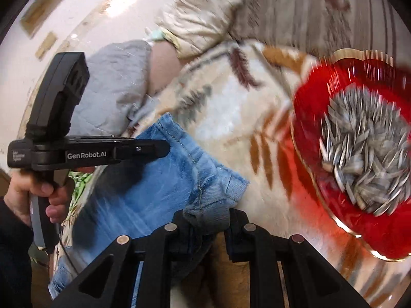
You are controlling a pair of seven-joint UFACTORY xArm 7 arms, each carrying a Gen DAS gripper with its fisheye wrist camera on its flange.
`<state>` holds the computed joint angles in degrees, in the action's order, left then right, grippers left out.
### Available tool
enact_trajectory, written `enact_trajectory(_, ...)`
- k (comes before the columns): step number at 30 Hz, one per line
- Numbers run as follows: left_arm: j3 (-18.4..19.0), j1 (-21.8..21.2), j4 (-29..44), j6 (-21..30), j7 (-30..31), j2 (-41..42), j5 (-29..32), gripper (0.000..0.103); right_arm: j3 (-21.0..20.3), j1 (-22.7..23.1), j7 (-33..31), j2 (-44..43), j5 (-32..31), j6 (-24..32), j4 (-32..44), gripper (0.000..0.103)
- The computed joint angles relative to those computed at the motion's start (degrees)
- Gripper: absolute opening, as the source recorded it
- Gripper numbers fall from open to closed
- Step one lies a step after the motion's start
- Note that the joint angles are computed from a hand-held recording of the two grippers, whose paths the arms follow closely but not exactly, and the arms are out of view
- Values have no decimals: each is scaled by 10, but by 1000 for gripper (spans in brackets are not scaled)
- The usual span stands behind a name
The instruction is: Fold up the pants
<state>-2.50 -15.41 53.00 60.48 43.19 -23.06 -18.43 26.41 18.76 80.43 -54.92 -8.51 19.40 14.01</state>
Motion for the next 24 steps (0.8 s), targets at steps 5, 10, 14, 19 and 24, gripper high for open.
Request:
enact_trajectory(5, 39, 12, 5, 45, 17, -61, -27, 6, 66, -27, -13, -34, -52, 72, 78, 19)
enact_trajectory(10, 84, 44, -12, 93, 18, -120, -48, 6, 131, -55, -24, -10, -94, 87, 153, 19)
enact_trajectory(14, 114, 87, -47, 110, 26, -159, -26, 7, 180, -83, -27, 49, -117, 54, 202, 19)
enact_trajectory(19, 152, 144, -99, 109, 47, -174, 4, 10, 225, -106, -40, 143, -139, -5, 248, 19)
enact_trajectory(24, 168, 201, -143, 79, 61, -152, 35, 13, 274, -128, -48, 282, -165, -42, 288, 19)
